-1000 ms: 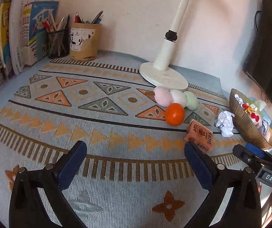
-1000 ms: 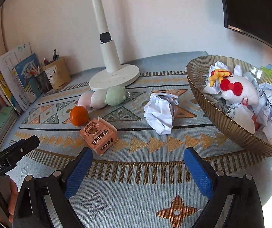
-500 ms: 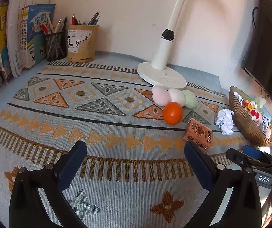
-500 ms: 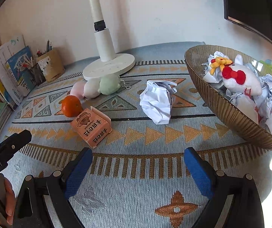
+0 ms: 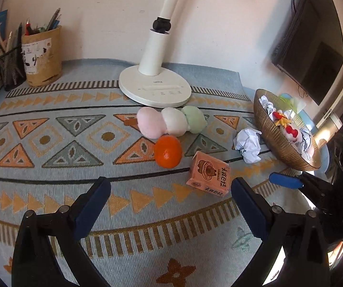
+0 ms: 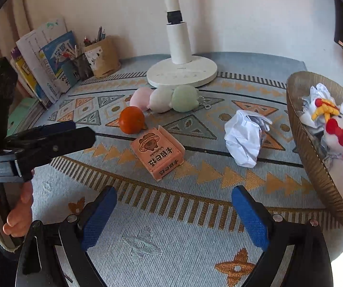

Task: Organize objects
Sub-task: 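Withdraw both tools from the bowl toward the orange and snack box, then grasp the orange with the left tool while the right grasps the pink snack box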

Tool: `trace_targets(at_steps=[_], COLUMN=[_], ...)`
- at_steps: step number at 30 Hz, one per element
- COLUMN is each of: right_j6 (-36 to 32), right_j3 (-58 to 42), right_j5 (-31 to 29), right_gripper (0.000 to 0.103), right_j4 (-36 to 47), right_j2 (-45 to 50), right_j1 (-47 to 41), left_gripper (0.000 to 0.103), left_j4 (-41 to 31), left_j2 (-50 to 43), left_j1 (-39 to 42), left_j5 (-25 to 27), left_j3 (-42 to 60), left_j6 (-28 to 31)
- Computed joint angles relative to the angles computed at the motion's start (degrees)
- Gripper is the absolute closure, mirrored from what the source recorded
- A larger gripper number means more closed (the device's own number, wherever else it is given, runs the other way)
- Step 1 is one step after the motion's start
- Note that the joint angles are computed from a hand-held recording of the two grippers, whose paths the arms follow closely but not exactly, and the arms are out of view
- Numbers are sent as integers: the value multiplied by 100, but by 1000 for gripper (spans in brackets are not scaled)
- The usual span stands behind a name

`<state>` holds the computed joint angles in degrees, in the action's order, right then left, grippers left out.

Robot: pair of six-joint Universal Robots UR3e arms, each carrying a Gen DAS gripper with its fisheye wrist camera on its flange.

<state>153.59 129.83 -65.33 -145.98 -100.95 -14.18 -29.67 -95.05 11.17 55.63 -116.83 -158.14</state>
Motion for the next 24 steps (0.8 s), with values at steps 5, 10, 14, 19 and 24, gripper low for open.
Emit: trace_targets(at_steps=[5,10,14,19,24], right_j6=[61,199,287,360,675], right_j3=[-534,-732,-866,-654,499], right_j5=[-877,-759,-848,-857,-1092], right_gripper=[7,13,28,58,61], right_j4=[-996,-1645,-1981,-2086,-2143], right_j2=[1162,2001,2307,2124,826], right_j1=[813,875,1021,1062,711], left_gripper=[17,36,59,71,71], left_j4=[-431,-697,-477,-433,-2], left_j2=[-1275,-1874,-1909,-1757,-841], left_j1=[-489,-631,-622,-503,-281], left_j5=[229,185,144,65,149], left_j3=[1393,1950,1859,1646,497], left_j6=[-182,-333,-351,-395,-114])
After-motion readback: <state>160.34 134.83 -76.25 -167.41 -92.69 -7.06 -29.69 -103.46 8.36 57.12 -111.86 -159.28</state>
